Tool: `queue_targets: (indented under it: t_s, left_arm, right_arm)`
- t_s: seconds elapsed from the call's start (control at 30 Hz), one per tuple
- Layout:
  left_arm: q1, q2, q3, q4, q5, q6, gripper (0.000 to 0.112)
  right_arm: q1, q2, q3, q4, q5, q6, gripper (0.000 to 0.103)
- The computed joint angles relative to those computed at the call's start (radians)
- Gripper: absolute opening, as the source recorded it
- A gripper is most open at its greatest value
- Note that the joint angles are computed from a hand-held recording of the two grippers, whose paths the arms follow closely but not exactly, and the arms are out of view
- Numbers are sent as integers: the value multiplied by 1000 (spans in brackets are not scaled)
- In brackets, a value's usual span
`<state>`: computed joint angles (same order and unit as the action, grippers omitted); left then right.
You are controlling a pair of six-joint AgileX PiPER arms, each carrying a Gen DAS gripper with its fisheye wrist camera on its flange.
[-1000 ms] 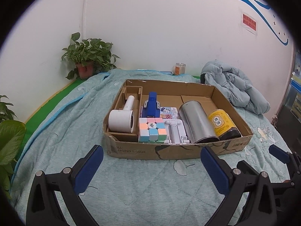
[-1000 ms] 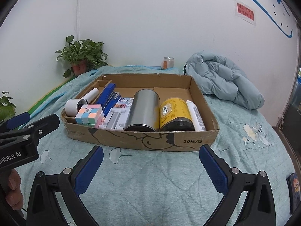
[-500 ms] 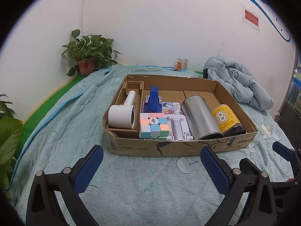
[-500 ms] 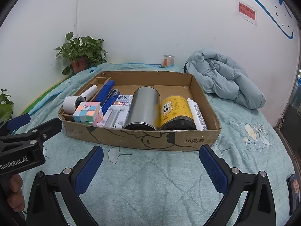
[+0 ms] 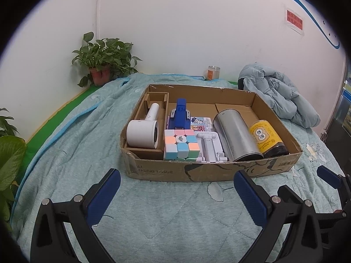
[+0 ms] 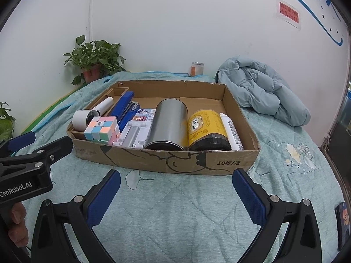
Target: Organize rigid objects
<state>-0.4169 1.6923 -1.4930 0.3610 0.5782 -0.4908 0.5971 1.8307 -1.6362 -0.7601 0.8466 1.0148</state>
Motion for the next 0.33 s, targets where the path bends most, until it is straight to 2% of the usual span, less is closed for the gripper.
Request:
queue_targets:
  t_s: [0.13, 0.23, 0.33]
  left_arm:
    - [0, 0, 7, 0, -7, 0, 103]
    - [-5, -24, 52, 29, -65, -12, 103]
    - [-11, -20, 45, 50, -56, -32, 103]
  right_arm:
    - [3, 8, -6, -5, 9, 3, 103]
    - [4, 12, -11, -2, 13, 0, 103]
    - [7, 14, -12, -6, 16, 3, 103]
